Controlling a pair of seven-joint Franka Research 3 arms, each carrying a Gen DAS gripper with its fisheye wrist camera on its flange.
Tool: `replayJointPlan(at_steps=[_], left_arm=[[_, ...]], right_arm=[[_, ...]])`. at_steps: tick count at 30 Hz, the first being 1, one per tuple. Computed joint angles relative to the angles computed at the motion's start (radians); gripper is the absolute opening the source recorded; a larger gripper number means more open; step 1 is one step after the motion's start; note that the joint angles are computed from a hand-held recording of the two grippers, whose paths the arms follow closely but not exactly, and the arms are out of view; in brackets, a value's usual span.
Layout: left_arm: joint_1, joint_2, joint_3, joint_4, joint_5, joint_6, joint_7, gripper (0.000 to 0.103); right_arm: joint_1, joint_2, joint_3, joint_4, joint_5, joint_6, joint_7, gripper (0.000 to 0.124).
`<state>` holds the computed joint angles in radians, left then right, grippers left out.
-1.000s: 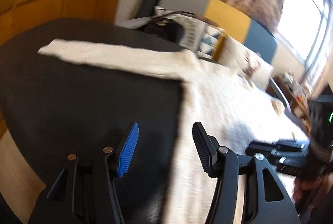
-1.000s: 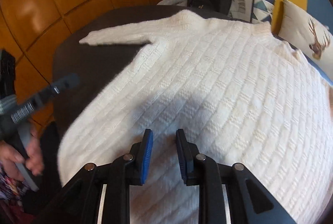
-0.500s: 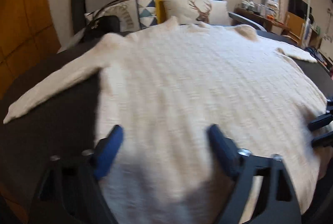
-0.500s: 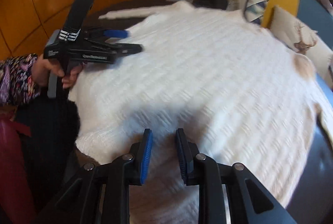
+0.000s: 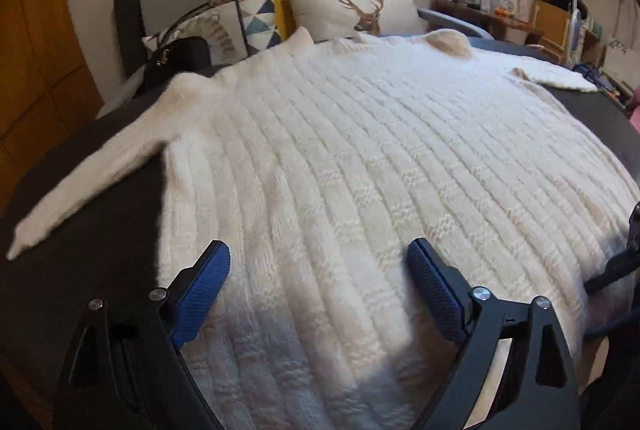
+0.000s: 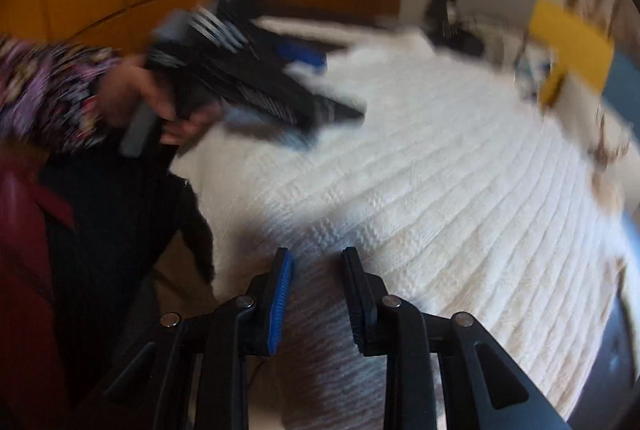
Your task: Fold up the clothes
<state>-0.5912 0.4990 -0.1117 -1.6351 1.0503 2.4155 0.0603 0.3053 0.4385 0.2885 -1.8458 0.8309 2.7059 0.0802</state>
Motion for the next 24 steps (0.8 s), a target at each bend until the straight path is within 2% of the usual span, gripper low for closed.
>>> replayJointPlan(at_steps=[2,5,6,9,10,12,13,15,18,20,23,24], left_arm=[[0.014,-0.030,0.002,-0.030,-0.028,0.000,-0.051,0.093],[0.012,-0.083,0.024,-0.085,0.065,0.047,-0.228,0.093],[0.015,-0.081,0.020,-0.076,0.079,0.043,-0.245,0.093],[0.027,-0.023,-0.007,0.006,0.053,0.015,-0.148,0.093],[0.024,0.002,-0.012,0.042,0.032,-0.008,-0.097,0.093],[0.016,0.049,-0.015,0.110,-0.006,-0.033,-0.011,0.093],[0.012,0.061,-0.009,0.130,-0.015,-0.029,0.009,0.093],[-0.002,0.088,0.008,0.184,-0.033,-0.048,0.038,0.093],[0.007,0.148,0.020,0.289,-0.095,-0.035,0.088,0.093],[0.010,0.204,0.029,0.382,-0.150,-0.040,0.127,0.093],[0.011,0.316,0.041,0.553,-0.252,-0.087,0.196,0.093],[0.011,0.352,0.043,0.606,-0.284,-0.102,0.219,0.093]], right_arm=[[-0.028,-0.020,-0.009,0.005,0.021,-0.074,0.043,0.026],[-0.095,-0.057,-0.030,0.007,0.148,-0.181,0.124,0.024],[-0.082,-0.061,-0.059,0.005,0.127,-0.172,0.185,0.024],[-0.042,-0.044,-0.135,0.017,-0.030,-0.163,0.371,0.023],[-0.055,-0.048,-0.133,0.005,-0.040,-0.164,0.365,0.019],[-0.077,-0.056,-0.134,-0.012,-0.056,-0.176,0.359,0.020],[-0.093,-0.054,-0.134,0.001,-0.051,-0.216,0.384,0.020],[-0.140,-0.059,-0.122,0.018,0.034,-0.267,0.396,0.021],[-0.211,-0.048,-0.110,0.059,0.250,-0.264,0.397,0.025],[-0.218,0.003,-0.133,0.137,0.305,-0.218,0.518,0.027],[-0.206,0.134,-0.212,0.331,0.149,-0.220,0.880,0.027],[-0.214,0.172,-0.222,0.387,0.125,-0.215,0.947,0.027]])
